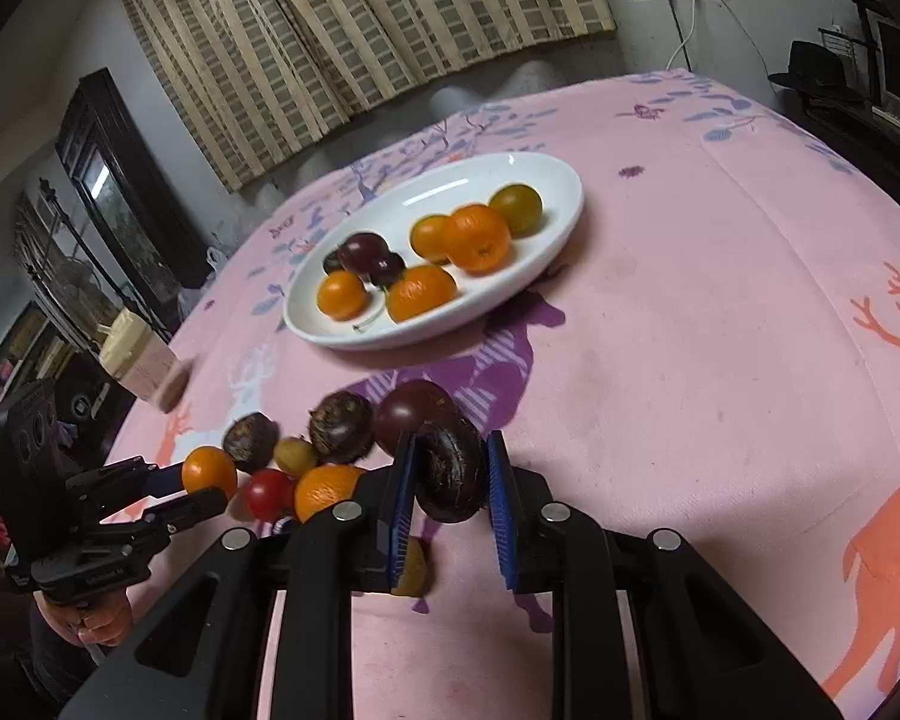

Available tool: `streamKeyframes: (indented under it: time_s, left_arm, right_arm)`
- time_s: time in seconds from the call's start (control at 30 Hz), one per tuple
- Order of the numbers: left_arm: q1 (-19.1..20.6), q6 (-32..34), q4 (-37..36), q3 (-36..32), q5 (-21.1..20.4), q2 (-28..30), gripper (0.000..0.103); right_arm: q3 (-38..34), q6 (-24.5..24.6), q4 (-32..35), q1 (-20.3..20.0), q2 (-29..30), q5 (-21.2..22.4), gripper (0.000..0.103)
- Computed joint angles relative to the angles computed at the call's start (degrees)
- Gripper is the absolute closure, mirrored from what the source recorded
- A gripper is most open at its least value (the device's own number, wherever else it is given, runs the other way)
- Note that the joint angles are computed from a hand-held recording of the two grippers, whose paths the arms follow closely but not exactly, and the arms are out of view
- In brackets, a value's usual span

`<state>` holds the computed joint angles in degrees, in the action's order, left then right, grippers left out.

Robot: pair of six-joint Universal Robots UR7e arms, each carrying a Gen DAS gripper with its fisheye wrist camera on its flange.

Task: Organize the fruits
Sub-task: 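Grasp a brown mangosteen with the right gripper while the left gripper grasps an orange, then lower the mangosteen and orange onto the white plate and open both grippers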

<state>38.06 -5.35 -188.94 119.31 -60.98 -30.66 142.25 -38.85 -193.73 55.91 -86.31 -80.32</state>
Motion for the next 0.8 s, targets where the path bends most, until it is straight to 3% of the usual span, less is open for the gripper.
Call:
streamKeyframes:
  time_s: [0.1, 0.2, 0.37, 0.5, 0.63, 0.67, 0.7, 0.8]
  left_arm:
    - [1.05, 0.62, 0.98, -1.95, -2.90, -1.93, 0.065]
    - [1.28, 3.35, 2.80, -7.49, -0.94, -0.89, 0.065]
    - [4.02, 5.30, 8.67, -21.99, 0.86, 4.89, 0.065]
    - [6.30, 5.68, 14.77, -33.12, 2.98, 10.24, 0.065]
    - [7.11, 5.94, 19.59, -39.99, 6.32, 14.14, 0.065]
    - [6.84, 5.36, 20.26, -40.40, 7.95, 14.44, 0.054]
    - [6.55, 4.87, 20.02, -40.17, 9.01, 14.39, 0.034]
    - [4.97, 5.70, 12.23, -35.12, 10.67, 12.22, 0.016]
  right_arm:
    - [-1.22, 0.47, 2.62, 1.02, -0.89, 3.16, 0.080]
    - [-4.56, 1.73, -0.48, 5.64, 2.28, 0.89, 0.080]
    - [-13.95, 4.50, 0.61, 11.81, 10.12, -5.33, 0.080]
    - [-19.28, 4.95, 1.75, 13.85, 14.94, -8.97, 0.080]
    - [-21.77, 4.56, 3.58, 14.68, 16.62, -9.51, 0.075]
    - [-21.79, 4.35, 3.44, 14.73, 16.54, -9.05, 0.062]
    - [-21.45, 4.25, 3.56, 14.60, 15.99, -8.28, 0.058]
    - [-19.49, 3.21, 2.93, 14.51, 13.61, -6.33, 0.058]
